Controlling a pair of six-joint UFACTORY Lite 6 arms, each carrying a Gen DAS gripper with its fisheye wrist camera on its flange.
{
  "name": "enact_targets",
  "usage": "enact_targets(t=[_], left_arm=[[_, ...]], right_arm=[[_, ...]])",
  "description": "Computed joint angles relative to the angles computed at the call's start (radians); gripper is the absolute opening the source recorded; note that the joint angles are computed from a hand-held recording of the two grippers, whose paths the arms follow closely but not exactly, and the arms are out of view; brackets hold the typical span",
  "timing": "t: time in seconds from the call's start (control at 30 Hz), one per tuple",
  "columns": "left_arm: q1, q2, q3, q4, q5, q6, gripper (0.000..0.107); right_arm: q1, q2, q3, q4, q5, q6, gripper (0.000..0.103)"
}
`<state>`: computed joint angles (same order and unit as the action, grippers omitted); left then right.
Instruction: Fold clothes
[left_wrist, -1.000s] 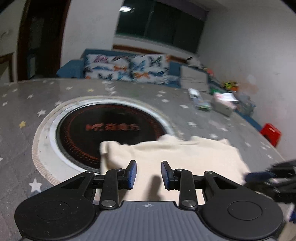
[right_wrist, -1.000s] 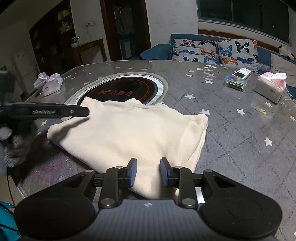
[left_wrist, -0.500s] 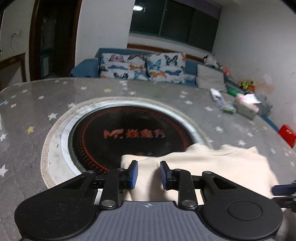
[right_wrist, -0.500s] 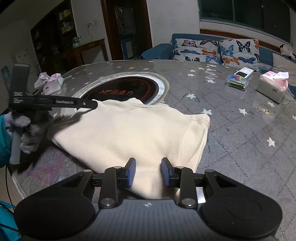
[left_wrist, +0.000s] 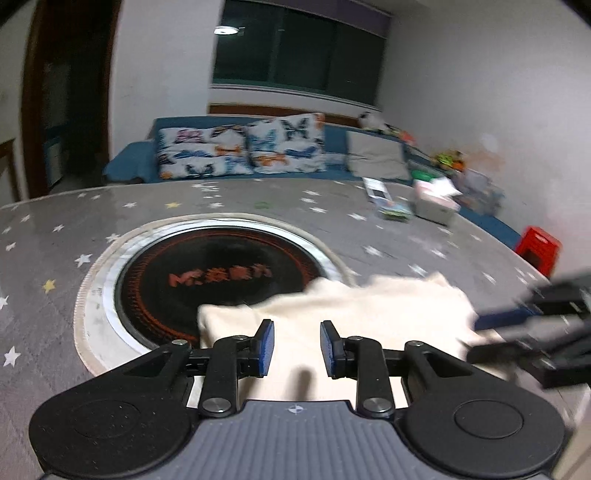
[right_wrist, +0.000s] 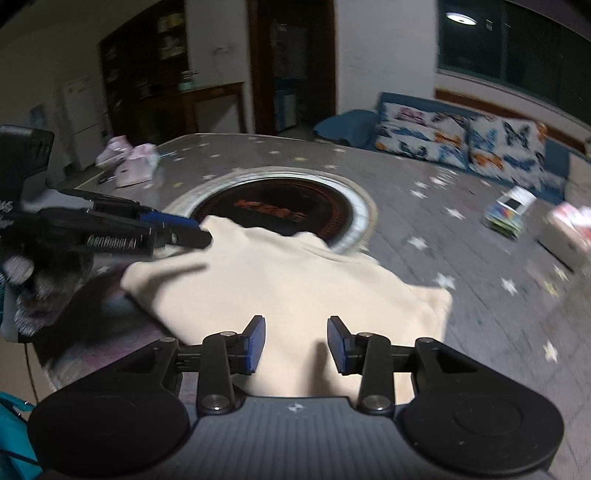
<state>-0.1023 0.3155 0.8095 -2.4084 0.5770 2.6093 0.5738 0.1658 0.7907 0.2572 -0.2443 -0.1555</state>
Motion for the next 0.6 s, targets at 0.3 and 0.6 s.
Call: enact_targets(t=[0.3,0.6], left_arm=[[0.032,-0.040,-0.150,-0.046,0.043,0.104,0.031],[0.087,-0.060,-0.164,-0.003,0.053,0.063,0.033]], right_arm=[[0.086,0.140,0.102,0.046,0.003,-0.096,0.039],[0.040,0.117,0.112,-0.023,0.017,-0.033,0.039]])
